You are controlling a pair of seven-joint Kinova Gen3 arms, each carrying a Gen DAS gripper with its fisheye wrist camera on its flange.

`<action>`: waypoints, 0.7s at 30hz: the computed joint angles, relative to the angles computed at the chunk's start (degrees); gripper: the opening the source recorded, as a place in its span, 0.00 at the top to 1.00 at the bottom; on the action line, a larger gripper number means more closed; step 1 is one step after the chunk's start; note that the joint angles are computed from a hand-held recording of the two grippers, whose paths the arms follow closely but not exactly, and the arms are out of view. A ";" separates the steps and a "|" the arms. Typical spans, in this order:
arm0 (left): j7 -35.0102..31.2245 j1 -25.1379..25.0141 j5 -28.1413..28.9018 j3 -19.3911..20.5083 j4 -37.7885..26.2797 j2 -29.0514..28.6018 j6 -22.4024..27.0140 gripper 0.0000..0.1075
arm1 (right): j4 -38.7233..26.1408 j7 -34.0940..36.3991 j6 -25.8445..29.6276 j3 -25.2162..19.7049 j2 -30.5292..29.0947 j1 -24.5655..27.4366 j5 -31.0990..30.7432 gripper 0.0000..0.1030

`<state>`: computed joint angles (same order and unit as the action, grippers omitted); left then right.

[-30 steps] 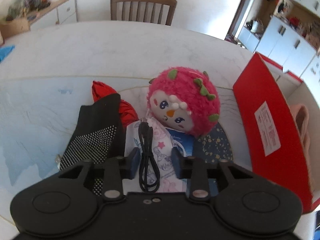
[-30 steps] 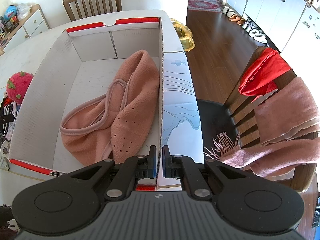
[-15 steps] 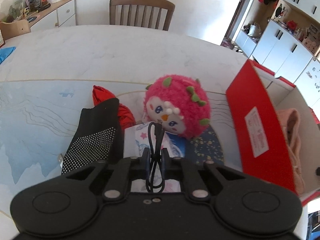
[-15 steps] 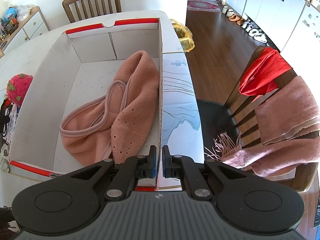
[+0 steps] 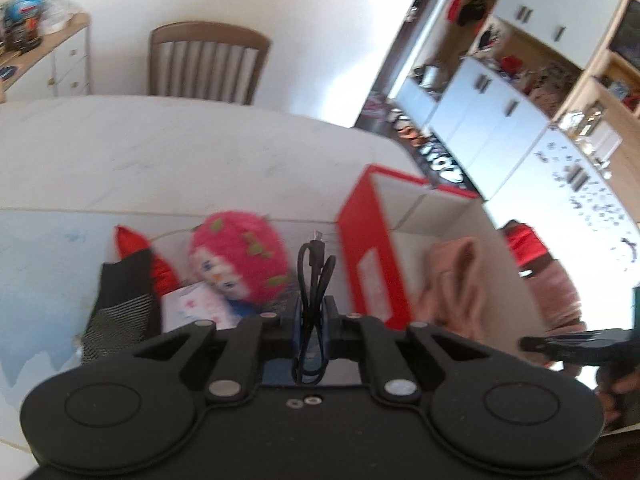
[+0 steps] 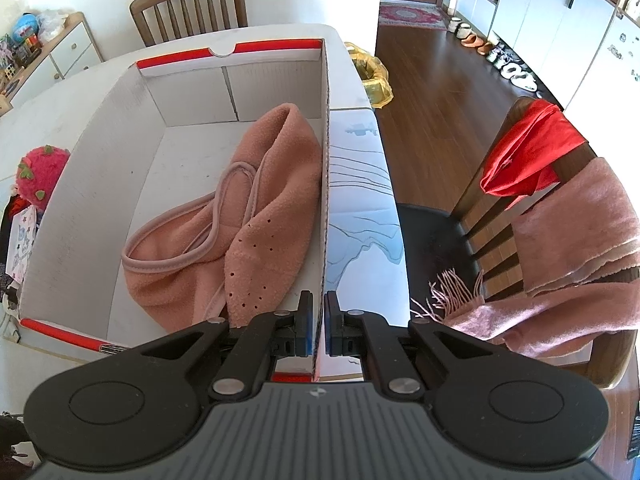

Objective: Organize objects
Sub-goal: 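Carry the black cable into the box with the left gripper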

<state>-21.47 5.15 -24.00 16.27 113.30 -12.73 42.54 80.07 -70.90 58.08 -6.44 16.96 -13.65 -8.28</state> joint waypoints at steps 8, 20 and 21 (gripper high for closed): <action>-8.08 1.91 4.70 -1.88 -5.16 1.17 -3.13 0.93 | 0.27 0.67 -0.18 -0.02 -0.17 0.36 -0.50 0.95; -20.35 6.33 6.94 -4.88 -16.48 12.78 -3.49 0.93 | 0.48 1.63 -0.26 -0.06 -0.40 0.87 -1.35 0.95; -21.81 6.87 7.92 -5.53 -17.40 14.25 -3.52 0.93 | 0.45 1.73 -0.22 -0.07 -0.38 0.89 -1.38 0.95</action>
